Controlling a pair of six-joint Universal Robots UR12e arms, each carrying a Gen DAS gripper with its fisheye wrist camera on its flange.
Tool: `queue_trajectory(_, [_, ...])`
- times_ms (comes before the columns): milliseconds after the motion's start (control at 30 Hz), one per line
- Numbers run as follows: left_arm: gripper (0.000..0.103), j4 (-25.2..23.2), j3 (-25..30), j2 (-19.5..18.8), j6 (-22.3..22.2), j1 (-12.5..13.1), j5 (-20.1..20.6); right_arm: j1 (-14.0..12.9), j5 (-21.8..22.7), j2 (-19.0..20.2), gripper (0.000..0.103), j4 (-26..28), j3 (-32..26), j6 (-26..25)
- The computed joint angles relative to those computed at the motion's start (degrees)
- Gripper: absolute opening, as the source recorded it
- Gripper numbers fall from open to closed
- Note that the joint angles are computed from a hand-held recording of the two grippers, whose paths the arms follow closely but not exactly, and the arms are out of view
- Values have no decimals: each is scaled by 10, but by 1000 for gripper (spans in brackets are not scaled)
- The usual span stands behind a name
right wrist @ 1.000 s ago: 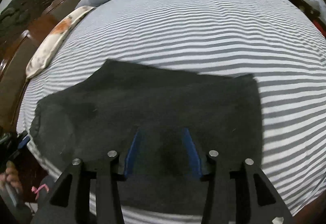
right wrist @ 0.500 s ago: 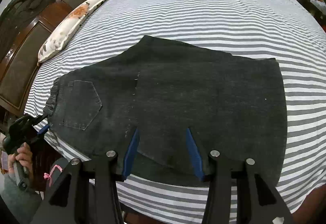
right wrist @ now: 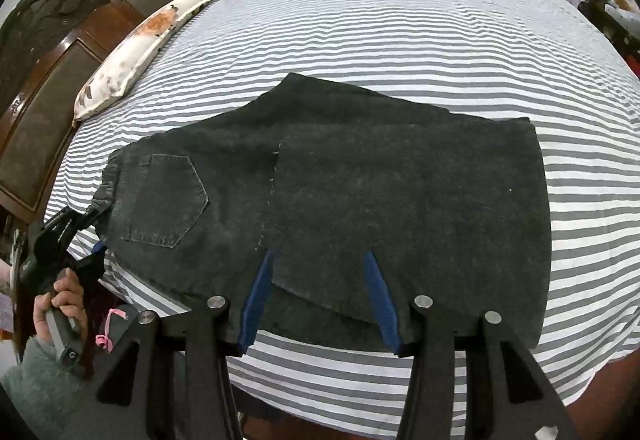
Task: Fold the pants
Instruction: 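Grasp the jeans waistband with the left tool and lift it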
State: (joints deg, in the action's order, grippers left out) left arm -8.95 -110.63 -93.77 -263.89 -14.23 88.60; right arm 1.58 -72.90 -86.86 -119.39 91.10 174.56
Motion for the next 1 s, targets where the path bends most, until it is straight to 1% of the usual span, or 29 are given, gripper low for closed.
queue_trajectory(133, [41, 28, -4, -6, -22, 3, 0, 7, -21, 4, 46, -1, 1, -2])
queue_trajectory(167, [39, 21, -2, -6, -21, 1, 8, 9, -28, 6, 47, 0, 1, -3])
queue_trajectory(233, [33, -11, 8, -4, -8, -5, 24, 12, -41, 12, 47, 10, -2, -4])
queue_trajectory(300, [29, -50, 24, -4, 12, -13, 46, 11, -41, 15, 47, 17, 0, -1])
queue_trajectory(333, [26, -62, 31, -5, 17, -15, 53, 11, -40, 16, 47, 20, 1, -1])
queue_trajectory(433, [24, -77, 43, -3, 27, -23, 70, 9, -38, 15, 47, 24, 5, -2])
queue_trajectory(467, [23, -91, 53, -4, 40, -26, 79, 8, -37, 15, 47, 24, 6, -2])
queue_trajectory(533, [22, -105, 68, -6, 59, -32, 92, 5, -34, 14, 48, 23, 8, -2])
queue_trajectory(633, [21, -144, 106, -13, 103, -47, 122, -2, -19, 13, 48, 22, 10, 5])
queue_trajectory(733, [21, -187, 161, -31, 179, -67, 155, -10, -4, 11, 49, 23, 11, 13])
queue_trajectory(867, [20, -211, 231, -63, 265, -90, 156, -25, 17, 3, 49, 15, 16, 20])
queue_trajectory(1000, [20, -228, 295, -99, 337, -109, 131, -47, 38, -8, 49, 0, 24, 36])
